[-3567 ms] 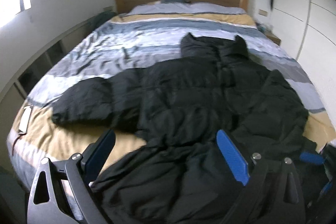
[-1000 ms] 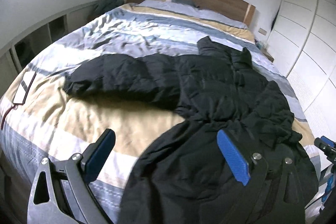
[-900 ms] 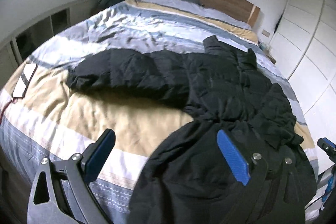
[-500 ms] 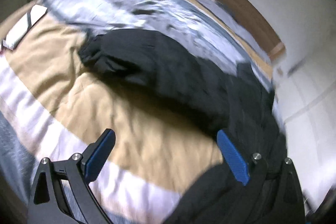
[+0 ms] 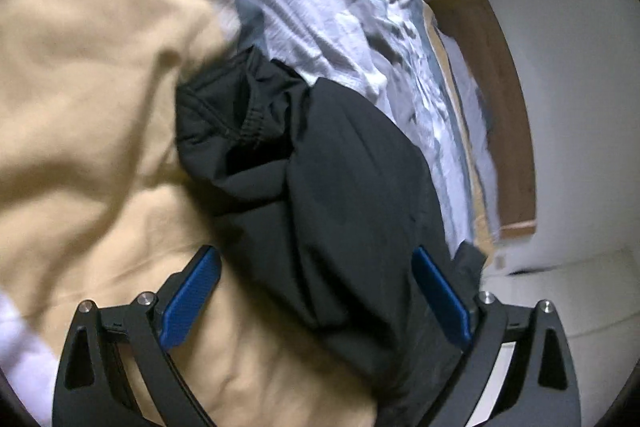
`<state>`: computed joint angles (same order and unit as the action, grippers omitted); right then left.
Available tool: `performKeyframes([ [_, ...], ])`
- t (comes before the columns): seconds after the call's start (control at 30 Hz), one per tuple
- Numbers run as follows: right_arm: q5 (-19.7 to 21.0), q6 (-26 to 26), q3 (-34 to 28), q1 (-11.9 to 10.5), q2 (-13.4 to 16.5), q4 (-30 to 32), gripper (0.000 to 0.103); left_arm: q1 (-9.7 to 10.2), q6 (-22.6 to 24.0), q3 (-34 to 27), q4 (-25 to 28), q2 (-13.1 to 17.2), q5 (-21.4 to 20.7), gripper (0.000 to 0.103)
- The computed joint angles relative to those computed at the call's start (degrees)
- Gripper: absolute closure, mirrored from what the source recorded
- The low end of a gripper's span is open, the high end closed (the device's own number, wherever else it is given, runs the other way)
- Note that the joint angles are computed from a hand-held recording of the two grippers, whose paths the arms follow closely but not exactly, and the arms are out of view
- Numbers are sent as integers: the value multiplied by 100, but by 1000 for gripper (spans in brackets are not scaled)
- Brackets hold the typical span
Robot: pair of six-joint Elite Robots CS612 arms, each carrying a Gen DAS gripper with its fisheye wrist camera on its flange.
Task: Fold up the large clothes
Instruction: 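Grasp the other jacket sleeve cuff with the left gripper, then carry the held sleeve with the left gripper across the jacket body and release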
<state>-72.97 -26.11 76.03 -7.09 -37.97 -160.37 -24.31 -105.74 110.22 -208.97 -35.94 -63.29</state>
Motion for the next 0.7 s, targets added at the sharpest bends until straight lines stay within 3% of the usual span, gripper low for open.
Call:
performKeyframes([
  [0.03, -53, -8, -15, -3, 16, 3, 29, 8, -159, -35, -233, 99, 38, 8],
  [0.07, -79, -9, -25, -10, 27, 18, 29, 8, -242, -60, -442, 177, 97, 17],
  [0.1, -86, -7, -38, -18, 36, 35, 29, 4, -301, -94, -637, 245, 146, 35],
  [0.13, -95, -3, -49, -27, 45, 50, 29, 15, -320, -135, -807, 308, 102, 45],
  [0.17, -101, 2, -56, -34, 50, 54, 29, 18, -301, -173, -935, 351, 72, 64],
  [0.2, -99, 14, -50, -42, 49, 46, 29, 15, -235, -192, -1018, 366, 89, 76],
  [0.27, -56, 41, -36, -64, 45, 31, 29, -25, -37, -187, -1072, 329, 220, 84],
  [0.4, 72, 28, 12, -106, 18, 12, 29, -87, 233, -184, -1042, 202, 419, 93],
  [0.7, 437, 19, 259, -261, -148, -241, 29, -277, 895, -135, -499, -313, 737, 94],
])
